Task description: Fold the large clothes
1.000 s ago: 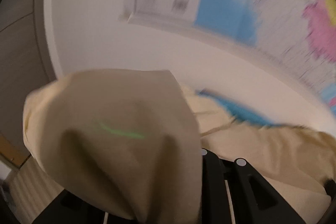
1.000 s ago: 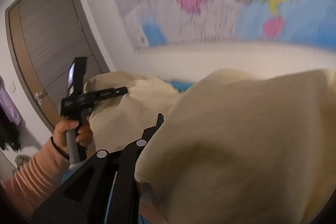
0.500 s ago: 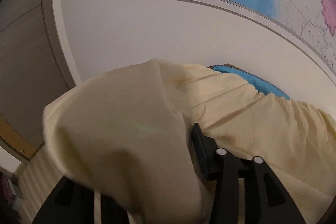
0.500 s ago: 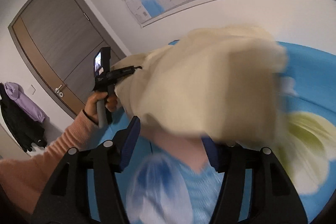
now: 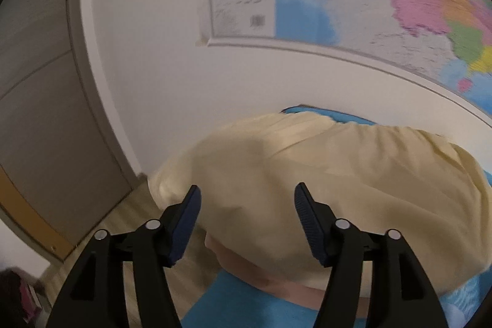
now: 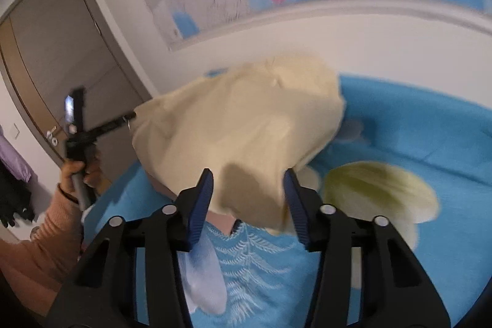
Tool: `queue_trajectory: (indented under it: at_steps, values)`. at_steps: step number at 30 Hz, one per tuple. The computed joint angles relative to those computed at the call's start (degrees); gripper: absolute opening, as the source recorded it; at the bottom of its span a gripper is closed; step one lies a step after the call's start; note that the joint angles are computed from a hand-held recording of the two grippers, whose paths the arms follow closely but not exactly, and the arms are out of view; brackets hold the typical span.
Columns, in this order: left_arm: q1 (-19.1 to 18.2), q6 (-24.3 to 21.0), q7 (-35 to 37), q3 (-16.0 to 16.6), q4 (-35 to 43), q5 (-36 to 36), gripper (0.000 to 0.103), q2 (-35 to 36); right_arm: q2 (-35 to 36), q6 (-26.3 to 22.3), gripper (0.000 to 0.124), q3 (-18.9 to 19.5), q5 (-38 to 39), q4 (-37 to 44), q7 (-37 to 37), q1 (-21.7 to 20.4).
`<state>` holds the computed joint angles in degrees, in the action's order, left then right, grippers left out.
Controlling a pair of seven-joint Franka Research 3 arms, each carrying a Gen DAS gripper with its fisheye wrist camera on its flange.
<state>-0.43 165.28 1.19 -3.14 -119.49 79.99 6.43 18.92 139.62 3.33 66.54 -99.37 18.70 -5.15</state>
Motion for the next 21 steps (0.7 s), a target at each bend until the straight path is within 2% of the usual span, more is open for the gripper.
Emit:
queue_trajectory:
  at_steps: [2,4,6,10,15,17,21]
  values:
    - [-0.1,1.9,0.7,-0.2,-0.2,0.0,0.067,0.2,0.9,0.3,0.043,0.1,-2.5,0.1,0.4,1.0]
    - [-0.6,1.7,2.3,-0.6,-0.2,-1.5,0.067,0.8,2.3,0.5,0.043,-0.2,-7.4,1.2,2.8,2.5]
    - [-1.0,2.0,4.7,-0.7,0.1,-4.2,0.067,1.8,2.3,0.4,0.043,0.3,-7.9,1.4,3.0,2.0]
    - [-1.8,4.0,3.1,-0.1,0.0,-3.1,0.068,1.8,0.5,0.1,0.043,0.6,-5.9,0.5,1.8,0.6]
    - [-3.1,4.1,-2.3,-0.5,-0.4,2.4,0.073,0.0,-1.2,1.9,0.044,1.1,0.6,0.4,-3.5,0.5]
    - [-3.4,3.7,-4.2,-1.0,-0.2,4.5,0.081,0.1,1.0,3.5,0.045,1.3,1.0,3.8,-2.6,1.5]
    - [-4.0,4.1,-6.5,-2.0,0.5,8.1,0.082,0.8,5.8,5.4,0.045,2.4,-1.3,10.4,1.5,3.2]
